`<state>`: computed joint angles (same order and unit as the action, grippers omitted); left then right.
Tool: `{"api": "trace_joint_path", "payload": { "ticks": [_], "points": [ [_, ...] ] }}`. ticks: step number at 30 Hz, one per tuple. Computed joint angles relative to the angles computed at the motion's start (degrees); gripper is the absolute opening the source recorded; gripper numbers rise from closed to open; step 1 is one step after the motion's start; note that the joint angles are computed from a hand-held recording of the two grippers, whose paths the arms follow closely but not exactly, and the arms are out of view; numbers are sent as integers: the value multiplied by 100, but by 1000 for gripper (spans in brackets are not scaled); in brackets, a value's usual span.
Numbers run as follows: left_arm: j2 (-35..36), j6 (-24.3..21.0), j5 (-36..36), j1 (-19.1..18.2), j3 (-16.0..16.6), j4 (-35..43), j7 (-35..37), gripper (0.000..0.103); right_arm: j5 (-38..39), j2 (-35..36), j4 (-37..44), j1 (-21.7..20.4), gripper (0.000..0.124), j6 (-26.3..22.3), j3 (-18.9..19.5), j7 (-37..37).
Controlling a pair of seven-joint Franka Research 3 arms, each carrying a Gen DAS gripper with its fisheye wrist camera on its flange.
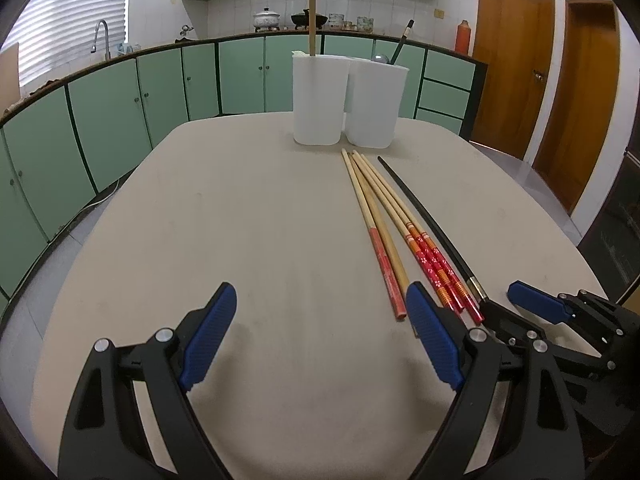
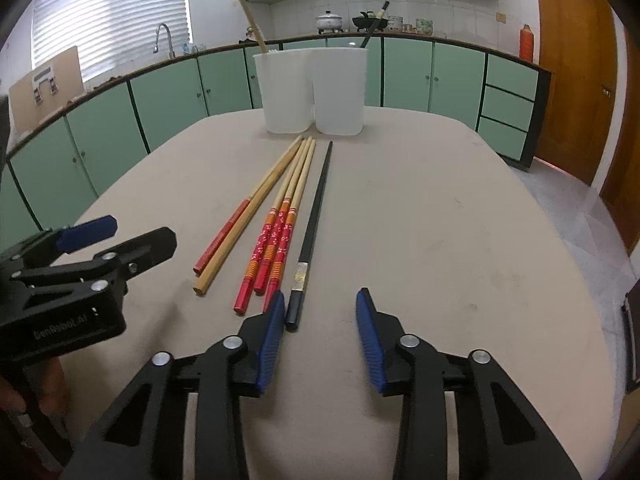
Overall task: Organize utensils
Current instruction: 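Move both tools back toward the remaining chopsticks on the table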
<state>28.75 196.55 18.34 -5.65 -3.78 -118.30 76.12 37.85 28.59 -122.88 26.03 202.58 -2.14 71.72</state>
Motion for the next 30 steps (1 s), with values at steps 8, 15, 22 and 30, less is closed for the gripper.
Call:
{"api": "trace_joint_path", "payload": {
  "ticks": [8,15,22,30],
  "points": [
    [43,-208,-7,-150,96,91,56,84,933,147,249,800,14,-164,-752,-691],
    [89,-571,-27,-422,294,231,150,83,601,51,160,215,11,-129,-272,-401],
    [157,-1033,137,-327,128,438,148,81,424,51,145,92,11,-111,-171,-236],
    [191,-1108,201,-164,-113,506,6,78,68,8,46,-183,11,-48,51,41]
  ]
}}
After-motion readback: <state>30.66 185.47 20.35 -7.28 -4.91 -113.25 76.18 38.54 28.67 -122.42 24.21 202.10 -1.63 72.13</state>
